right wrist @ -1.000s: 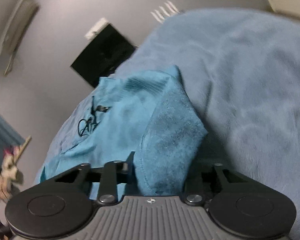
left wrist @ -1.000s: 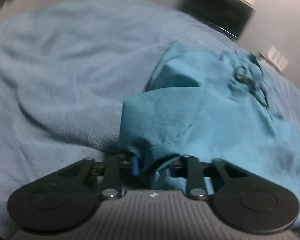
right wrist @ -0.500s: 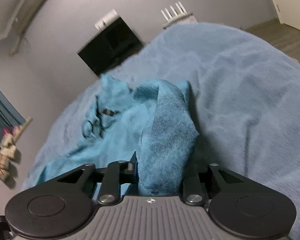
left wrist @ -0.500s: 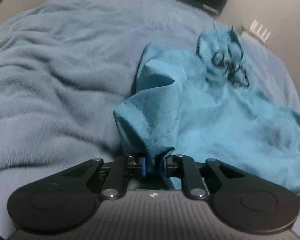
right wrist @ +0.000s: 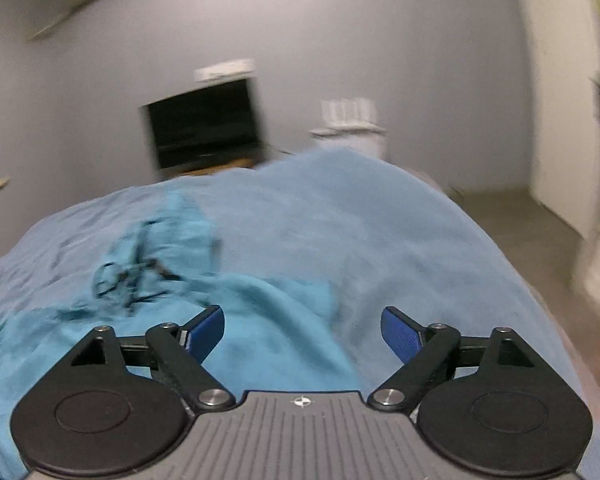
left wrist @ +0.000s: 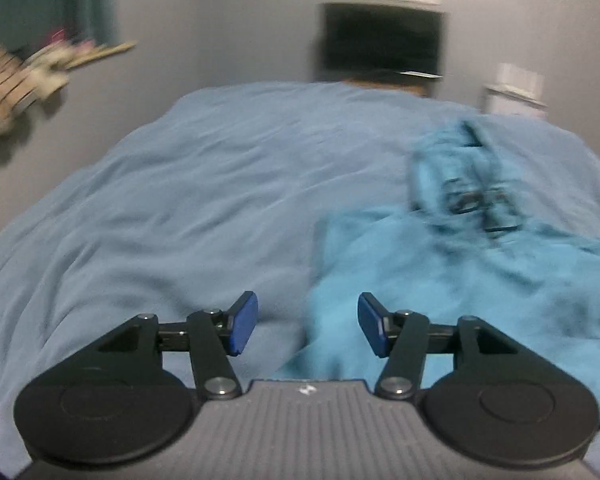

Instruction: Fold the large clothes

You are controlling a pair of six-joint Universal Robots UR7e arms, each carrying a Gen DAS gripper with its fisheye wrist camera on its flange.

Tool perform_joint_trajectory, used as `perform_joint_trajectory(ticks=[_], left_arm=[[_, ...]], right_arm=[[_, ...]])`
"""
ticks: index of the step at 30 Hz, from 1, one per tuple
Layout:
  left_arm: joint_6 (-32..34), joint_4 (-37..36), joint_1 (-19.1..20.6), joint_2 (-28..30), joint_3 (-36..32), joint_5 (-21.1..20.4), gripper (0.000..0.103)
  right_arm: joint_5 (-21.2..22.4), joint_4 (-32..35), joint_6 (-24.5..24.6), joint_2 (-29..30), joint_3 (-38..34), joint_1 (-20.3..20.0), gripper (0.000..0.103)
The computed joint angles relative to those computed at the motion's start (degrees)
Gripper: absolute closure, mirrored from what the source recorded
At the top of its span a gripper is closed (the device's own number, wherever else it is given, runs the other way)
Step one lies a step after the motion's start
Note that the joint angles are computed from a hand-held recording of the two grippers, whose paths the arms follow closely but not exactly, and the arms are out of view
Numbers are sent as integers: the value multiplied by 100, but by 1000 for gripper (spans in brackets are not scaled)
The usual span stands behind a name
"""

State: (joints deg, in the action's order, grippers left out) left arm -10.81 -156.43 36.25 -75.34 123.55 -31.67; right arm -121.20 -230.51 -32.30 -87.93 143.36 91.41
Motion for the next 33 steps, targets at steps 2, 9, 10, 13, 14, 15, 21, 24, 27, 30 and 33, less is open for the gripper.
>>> perform_joint_trajectory(ticks=[2,9,10,13,14,15,21,24,27,30,33], left_arm=[[719,-508,49,481,-234,-269,44],[1397,-689,452,1999,-1201,-1299,43],[1427,-671,547,2224,-1387,-1343,43],[1495,-407,865,2745,-1902,-1159,42],[1465,-302,979,2902,-2046,-897,42],[1388,-257,1071,3017,-2130,-653,42],[2195,-1203,1061,3083,-1772,-374,42],[2017,-984,1044,3027,-1755,-567,42],[1654,-600,1144,2986,-1899,-759,42],[1448,-331,1182,2989,-2046,-870,42],[1379,-157,1231,3039,-2214,-983,41]], right_arm=[[135,477,-384,186,-321,167,21],[-207,1599,-634,1133,-1483,101,35],[-253,1642,-713,1249,-1572,40,35],[-523,1952,-810,1593,-1903,-224,34],[-675,2248,-615,1706,-2066,-303,35],[-830,2396,-484,1770,-2195,-326,35],[158,2085,-1511,2186,-2910,-47,28],[278,2706,-1349,2731,-3985,-77,32],[433,3286,-962,3317,-5144,-232,35],[584,3616,-760,3854,-6103,-377,33],[556,4212,-351,4318,-7003,-524,30]])
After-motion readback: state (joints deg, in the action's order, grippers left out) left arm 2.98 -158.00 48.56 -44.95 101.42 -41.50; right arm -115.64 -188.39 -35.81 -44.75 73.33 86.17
